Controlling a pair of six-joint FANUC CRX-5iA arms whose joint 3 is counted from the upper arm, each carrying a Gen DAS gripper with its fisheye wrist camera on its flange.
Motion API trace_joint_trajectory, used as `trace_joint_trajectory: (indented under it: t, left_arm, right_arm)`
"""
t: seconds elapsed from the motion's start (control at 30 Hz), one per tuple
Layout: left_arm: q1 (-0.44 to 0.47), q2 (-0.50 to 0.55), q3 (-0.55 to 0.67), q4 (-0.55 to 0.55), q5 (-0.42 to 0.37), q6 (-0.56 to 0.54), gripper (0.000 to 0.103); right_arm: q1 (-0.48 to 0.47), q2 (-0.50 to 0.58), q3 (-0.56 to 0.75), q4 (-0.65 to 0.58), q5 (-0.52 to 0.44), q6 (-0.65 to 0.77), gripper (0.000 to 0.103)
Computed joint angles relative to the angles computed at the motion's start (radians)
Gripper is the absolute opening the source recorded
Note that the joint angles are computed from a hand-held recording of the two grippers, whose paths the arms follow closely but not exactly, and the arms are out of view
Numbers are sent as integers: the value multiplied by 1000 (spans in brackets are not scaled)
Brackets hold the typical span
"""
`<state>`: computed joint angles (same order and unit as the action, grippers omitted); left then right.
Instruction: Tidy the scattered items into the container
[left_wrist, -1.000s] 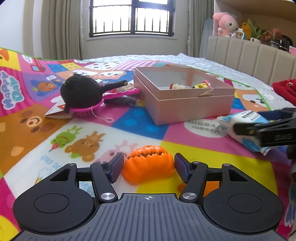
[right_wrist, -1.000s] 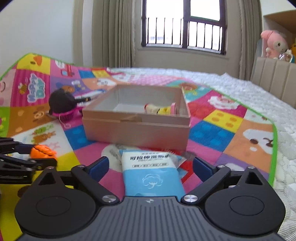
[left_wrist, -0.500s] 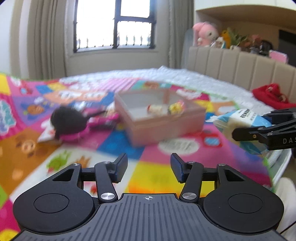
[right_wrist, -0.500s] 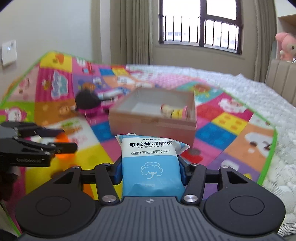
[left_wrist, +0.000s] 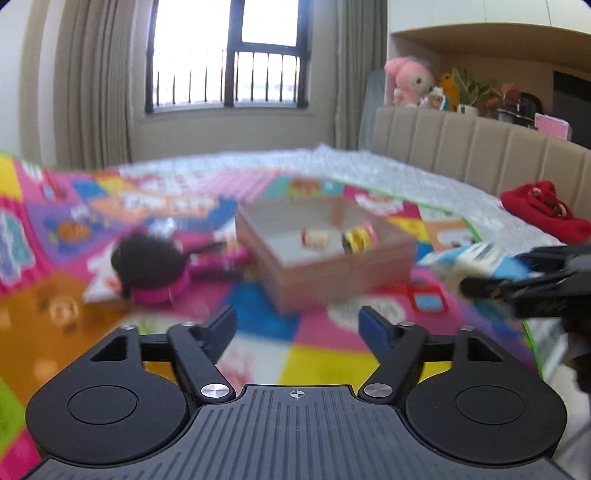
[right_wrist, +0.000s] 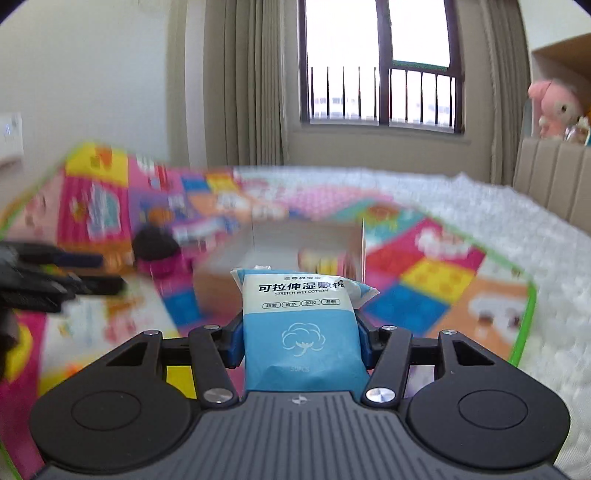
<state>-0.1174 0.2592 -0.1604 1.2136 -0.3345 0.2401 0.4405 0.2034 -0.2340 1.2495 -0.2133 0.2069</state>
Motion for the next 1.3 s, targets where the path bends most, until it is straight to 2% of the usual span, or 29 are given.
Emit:
trace_joint_trajectory:
  t: [0.1, 0.17, 0.27, 0.33, 0.43, 0.53, 0.63, 0.73, 0.9, 0.97, 1.1, 1.23, 1.27, 1.3]
  left_arm:
    - [14, -17, -32, -58, 17, 38, 90]
    - [28, -28, -45, -54, 5, 48, 94]
    - [47, -48, -69, -10, -50, 7, 96]
    - [55, -61, -85, -13, -83, -10, 96]
    - [69, -71, -83, -123, -138, 37, 96]
    - [70, -84, -98, -203, -155, 61, 96]
    - [63, -88, -107, -264, -122, 90, 96]
    - [67, -77, -84, -348, -84, 164, 96]
    - [67, -46, -50, -398, -7, 229, 94]
    - [71, -18, -10, -479, 10, 305, 92]
    - [86, 36, 73, -620, -2, 445, 92]
    - [96, 47, 105, -692, 6, 534, 92]
    - [99, 45, 109, -702, 1, 552, 92]
    - [104, 43, 105, -659, -16, 527, 92]
  right_arm:
    - [43, 39, 11, -91, -61, 95, 55]
    - [58, 60, 20, -125, -77, 126, 55]
    - [46, 73, 3, 10, -82, 27, 59]
    - [44, 75, 3, 41, -85, 12, 70]
    - [43, 72, -7, 86, -78, -10, 77]
    - [47, 72, -12, 97, -80, -5, 80]
    - [50, 70, -21, 117, -84, -18, 82]
    - [52, 67, -25, 125, -92, -20, 83]
    - [54, 65, -30, 141, -101, -26, 85]
    - [57, 69, -27, 136, -106, -24, 85]
    - [59, 71, -26, 149, -113, -31, 85]
    - [61, 67, -29, 141, -117, -23, 85]
    - [62, 67, -29, 136, -117, -19, 85]
    - [63, 67, -27, 130, -119, -15, 85]
